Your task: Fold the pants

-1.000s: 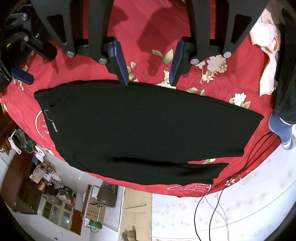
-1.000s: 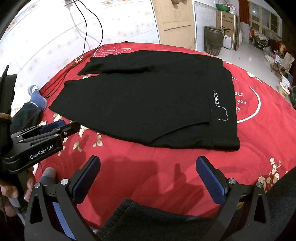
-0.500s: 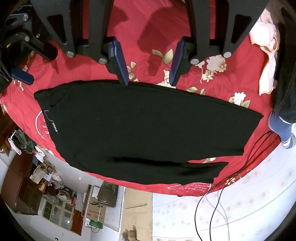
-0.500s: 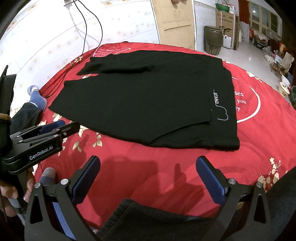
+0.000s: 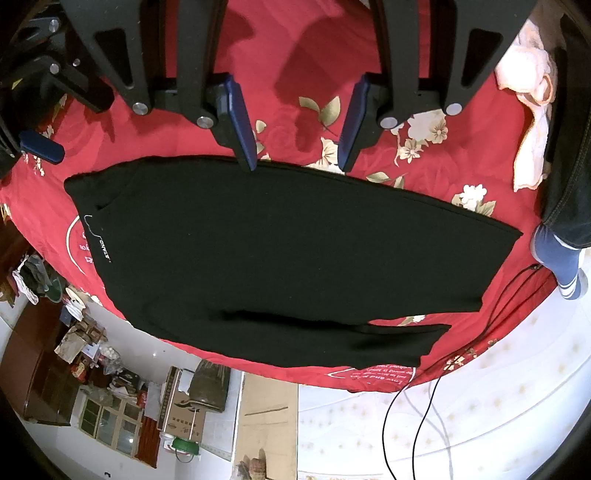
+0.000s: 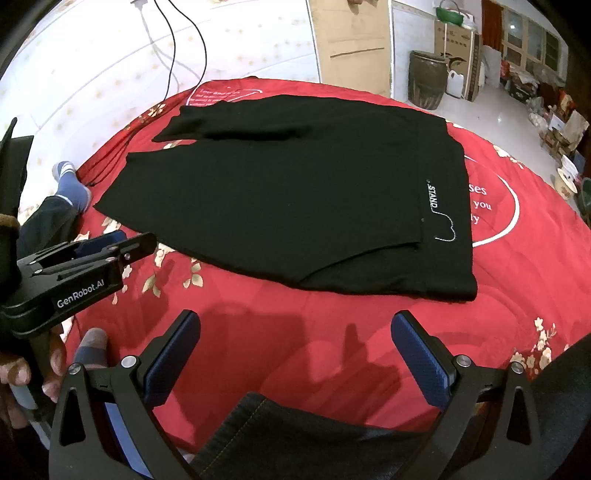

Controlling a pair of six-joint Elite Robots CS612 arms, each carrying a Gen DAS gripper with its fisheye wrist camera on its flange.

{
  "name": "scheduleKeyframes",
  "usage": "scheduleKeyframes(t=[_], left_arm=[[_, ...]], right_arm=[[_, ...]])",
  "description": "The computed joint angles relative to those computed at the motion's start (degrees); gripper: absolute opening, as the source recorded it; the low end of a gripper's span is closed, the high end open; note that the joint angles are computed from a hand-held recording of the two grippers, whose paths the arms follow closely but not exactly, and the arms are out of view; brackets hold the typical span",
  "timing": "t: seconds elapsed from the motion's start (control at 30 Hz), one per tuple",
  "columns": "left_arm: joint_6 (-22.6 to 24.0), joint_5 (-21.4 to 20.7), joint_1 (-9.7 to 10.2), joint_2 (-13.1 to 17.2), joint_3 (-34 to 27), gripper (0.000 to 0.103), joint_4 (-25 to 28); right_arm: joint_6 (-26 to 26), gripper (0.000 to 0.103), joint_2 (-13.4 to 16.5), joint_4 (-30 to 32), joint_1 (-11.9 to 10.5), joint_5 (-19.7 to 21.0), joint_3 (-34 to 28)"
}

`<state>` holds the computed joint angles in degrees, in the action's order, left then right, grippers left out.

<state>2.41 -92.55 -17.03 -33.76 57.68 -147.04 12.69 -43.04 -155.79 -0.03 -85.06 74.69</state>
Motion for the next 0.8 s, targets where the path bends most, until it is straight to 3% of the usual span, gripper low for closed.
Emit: scheduleKeyframes(t=[0.3,0.5,0.67,0.8], left_arm=[[0.08,-1.26,0.12,0.24,-0.75,0.048,0.89],[0.65,-1.31,0.15,1.58,-4.39,0.048,3.9],[1.5,-0.25,0.15,4.61,-10.62,0.048,6.48],[2.34,0.23,0.36,9.39,-20.21,0.048,11.76]], right_arm=[[0.03,0.103,0.3,0.82,-0.73,3.85,-1.09],[0.21,0.103,0.99,3.35,-1.6,6.23,-3.69],[-2.12,0.103,3.19,4.92,-2.54,6.79,-8.4],[-5.55,0.103,6.17,8.67,-3.35,6.88,-14.42]])
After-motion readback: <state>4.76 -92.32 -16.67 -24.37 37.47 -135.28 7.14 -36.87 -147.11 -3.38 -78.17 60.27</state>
